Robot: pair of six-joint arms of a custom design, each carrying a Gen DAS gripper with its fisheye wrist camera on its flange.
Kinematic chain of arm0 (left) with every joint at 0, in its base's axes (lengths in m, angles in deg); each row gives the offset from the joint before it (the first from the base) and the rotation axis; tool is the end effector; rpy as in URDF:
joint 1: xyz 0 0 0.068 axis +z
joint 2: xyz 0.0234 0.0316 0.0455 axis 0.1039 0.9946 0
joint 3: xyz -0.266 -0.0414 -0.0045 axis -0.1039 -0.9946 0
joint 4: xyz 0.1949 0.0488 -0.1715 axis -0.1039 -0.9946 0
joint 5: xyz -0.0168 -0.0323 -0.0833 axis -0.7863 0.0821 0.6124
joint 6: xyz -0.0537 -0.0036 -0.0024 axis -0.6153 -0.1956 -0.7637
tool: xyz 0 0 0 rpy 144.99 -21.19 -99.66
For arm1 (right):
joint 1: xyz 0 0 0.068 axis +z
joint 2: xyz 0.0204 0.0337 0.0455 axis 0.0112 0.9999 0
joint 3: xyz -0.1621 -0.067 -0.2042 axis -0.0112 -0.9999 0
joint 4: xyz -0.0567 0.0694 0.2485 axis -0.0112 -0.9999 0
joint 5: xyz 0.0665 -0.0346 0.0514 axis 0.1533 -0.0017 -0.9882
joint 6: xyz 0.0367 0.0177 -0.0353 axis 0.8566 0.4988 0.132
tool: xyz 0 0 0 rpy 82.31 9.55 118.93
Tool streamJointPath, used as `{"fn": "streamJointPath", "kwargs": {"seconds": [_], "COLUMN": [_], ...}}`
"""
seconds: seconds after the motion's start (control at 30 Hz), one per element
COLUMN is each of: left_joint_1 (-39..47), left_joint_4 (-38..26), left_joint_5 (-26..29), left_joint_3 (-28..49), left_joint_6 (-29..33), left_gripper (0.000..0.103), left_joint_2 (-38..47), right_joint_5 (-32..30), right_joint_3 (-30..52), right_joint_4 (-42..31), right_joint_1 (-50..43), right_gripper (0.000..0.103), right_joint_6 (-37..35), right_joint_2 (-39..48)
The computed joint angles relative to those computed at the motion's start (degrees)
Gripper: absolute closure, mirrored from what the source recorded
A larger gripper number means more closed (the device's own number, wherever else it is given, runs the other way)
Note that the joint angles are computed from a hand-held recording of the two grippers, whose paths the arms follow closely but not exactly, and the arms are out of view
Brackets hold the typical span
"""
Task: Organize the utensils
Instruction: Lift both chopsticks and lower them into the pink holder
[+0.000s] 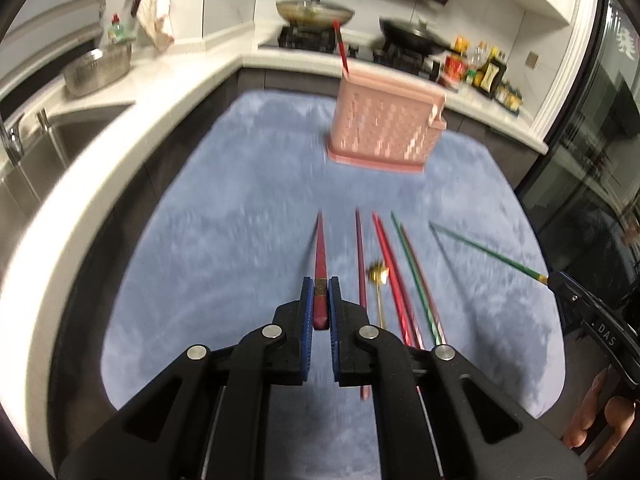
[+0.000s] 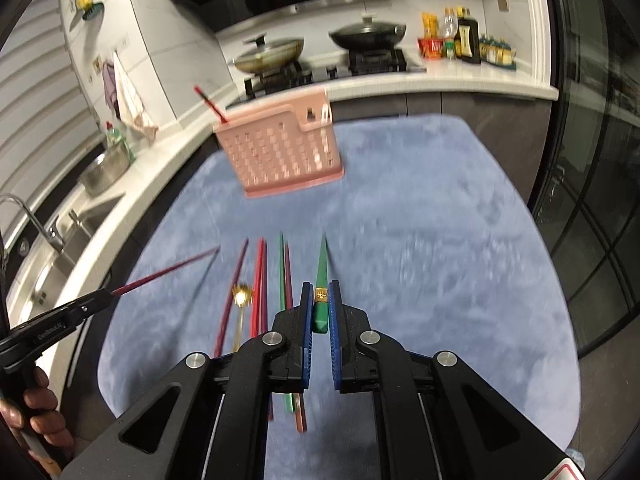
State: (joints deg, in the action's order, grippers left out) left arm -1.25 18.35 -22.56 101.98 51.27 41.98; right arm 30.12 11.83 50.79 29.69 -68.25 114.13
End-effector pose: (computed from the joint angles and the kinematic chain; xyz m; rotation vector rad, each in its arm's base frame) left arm 0.1370 -0.0126 0.2790 -0.3945 2.3924 -0.0796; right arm 0.2055 0.1145 0.2732 -0.2584 2.3377 0.4080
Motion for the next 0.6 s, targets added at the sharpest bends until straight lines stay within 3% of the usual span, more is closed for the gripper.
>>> {"fn": "streamJointPath", "kwargs": {"seconds": [0.6], "left_joint_1": [13.3], "left_joint_4": [9.0], "left_joint_5": [4.0], "left_joint_3": [19.2], "left_joint_6": [10.5], "left_gripper": [0.096], "left_joint_2": [15.6], "right_joint_5": [-2.5], "right_joint_3": [18.7], "right_joint_4": [0.8], "right_joint_1": [-5.8], "right_gripper": [0.096], "right_joint_6": [-3.7], "right_joint_2": [10.9]}}
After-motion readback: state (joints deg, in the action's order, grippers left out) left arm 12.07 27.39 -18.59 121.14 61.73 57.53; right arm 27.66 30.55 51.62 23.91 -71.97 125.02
